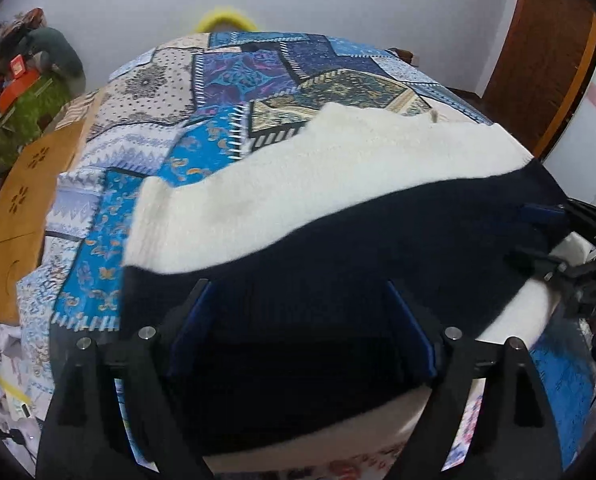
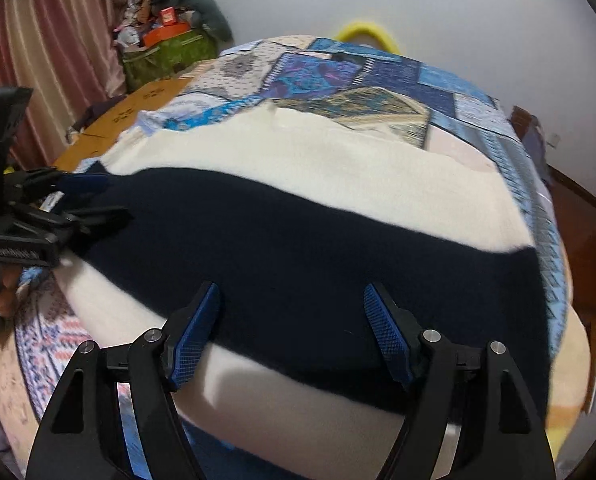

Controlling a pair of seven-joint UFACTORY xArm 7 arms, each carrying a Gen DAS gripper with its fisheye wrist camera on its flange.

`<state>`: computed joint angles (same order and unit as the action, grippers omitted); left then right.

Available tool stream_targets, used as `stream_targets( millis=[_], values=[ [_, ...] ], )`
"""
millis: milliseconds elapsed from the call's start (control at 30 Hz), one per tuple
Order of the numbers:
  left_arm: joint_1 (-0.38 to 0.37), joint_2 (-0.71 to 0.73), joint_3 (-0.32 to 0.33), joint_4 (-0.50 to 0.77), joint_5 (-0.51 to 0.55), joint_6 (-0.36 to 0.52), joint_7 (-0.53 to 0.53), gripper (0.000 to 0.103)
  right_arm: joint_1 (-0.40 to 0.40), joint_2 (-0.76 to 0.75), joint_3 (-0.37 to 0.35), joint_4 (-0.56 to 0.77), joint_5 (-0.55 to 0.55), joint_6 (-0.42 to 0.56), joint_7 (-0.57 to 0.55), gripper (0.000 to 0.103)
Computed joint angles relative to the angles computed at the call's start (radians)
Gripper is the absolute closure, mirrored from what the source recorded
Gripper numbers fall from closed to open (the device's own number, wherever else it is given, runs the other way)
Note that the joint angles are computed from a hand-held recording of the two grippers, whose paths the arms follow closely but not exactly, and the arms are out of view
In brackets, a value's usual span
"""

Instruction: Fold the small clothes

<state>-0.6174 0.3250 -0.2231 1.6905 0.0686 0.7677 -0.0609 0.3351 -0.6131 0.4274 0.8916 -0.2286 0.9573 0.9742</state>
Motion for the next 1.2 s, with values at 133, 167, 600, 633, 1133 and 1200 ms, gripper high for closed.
stream_targets(
  millis=[133, 167, 600, 633, 1133, 1200],
  values=[
    [0.017, -0.034, 0.009, -0.04, 0.001, -0.006, -0.008, 0.015, 0.003, -0.078, -0.004, -0.04, 0.019, 0.058, 0.027, 0.032],
    [0.022, -0.038, 0.011, -0.044, 0.002, -0.006, -0.012, 0.014, 0.002, -0.095, -0.004, -0.048, 0.024, 0.07, 0.032, 0.032],
    [0.092, -0.159, 0.04, -0.237, 0.094, -0.023, -0.147, 0.014, -0.009, -0.282, 0.031, -0.09, 0.073, 0.252, 0.068, 0.032],
    [0.1, -0.168, 0.039, -0.251, 0.093, -0.025, -0.15, 0.014, -0.009, -0.294, 0.037, -0.09, 0.077, 0.265, 0.071, 0.032],
    [0.144, -0.319, 0.002, -0.335, 0.085, -0.019, -0.219, 0.014, -0.066, -0.363, 0.083, -0.016, 0.088, 0.378, 0.09, 0.029],
    [0.146, -0.341, -0.004, -0.344, 0.051, -0.029, -0.212, 0.014, -0.083, -0.343, 0.094, 0.011, 0.073, 0.358, 0.078, 0.029]
  ],
)
